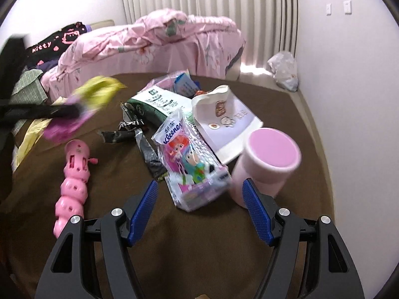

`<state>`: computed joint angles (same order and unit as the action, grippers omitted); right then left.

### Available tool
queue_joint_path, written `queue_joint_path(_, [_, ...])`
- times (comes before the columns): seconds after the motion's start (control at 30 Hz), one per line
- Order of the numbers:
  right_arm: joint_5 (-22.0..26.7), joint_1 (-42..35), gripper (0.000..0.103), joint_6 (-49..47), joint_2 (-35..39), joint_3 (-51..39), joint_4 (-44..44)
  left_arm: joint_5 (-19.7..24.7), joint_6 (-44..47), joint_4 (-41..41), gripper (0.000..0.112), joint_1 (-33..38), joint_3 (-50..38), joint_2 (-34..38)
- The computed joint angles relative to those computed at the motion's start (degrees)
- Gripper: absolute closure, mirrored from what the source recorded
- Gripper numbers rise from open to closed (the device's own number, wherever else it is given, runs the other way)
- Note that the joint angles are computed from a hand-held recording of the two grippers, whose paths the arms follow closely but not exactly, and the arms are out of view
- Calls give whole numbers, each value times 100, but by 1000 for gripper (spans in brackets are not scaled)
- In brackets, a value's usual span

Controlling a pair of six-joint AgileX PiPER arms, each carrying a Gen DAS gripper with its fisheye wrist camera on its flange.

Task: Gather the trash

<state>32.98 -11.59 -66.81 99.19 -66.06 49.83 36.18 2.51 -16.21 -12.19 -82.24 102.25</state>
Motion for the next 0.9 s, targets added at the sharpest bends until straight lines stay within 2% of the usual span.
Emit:
queue_joint_path(0.03, [46, 111, 36, 419, 117, -171, -281, -144, -243, 105, 89, 84, 296, -167])
queue_joint_path(0.1, [540, 165, 37, 570, 289, -429, -276, -353, -534, 206, 88, 231, 806, -446])
queue_joint_path(0.17, [1451, 94, 37, 5, 339, -528, 254, -413, -400, -22, 88, 430, 1293, -757])
queue_joint_path(0.23, [1772, 141, 37, -398, 154, -365, 453, -417, -286, -121, 86, 572, 1551, -907])
queue_joint_path(0.3, [1331, 293, 37, -697, -225, 21, 492, -447, -211, -137, 84, 635, 1675, -976])
queue_joint_path(0.37, [313, 570, 37, -864, -673, 499, 455, -562, -207, -121, 81, 653, 1789, -1009])
queue_joint_path(0.43, [-184, 689, 37, -882, -800, 610, 469, -636, 9, -362, 79, 736, 1901, -1066])
queue_joint_path(0.53, [6, 578, 37, -719, -538, 234, 481, -655, 616, -979, 74, 914, 2060, -1151])
queue_joint_path(0.7, [-389, 911, 39, 318, 77, -423, -567, -823, 1093, -1558, 66, 1118, 2300, -1350])
queue_joint_path(0.8, [-10, 974, 39, 911, 411, -754, -1010, -817, 1326, -1865, 64, 1267, 2419, -1473])
queue_joint_path(0.9, [512, 857, 39, 808, 374, -619, -776, -765, 1531, -2067, 62, 1319, 2432, -1501])
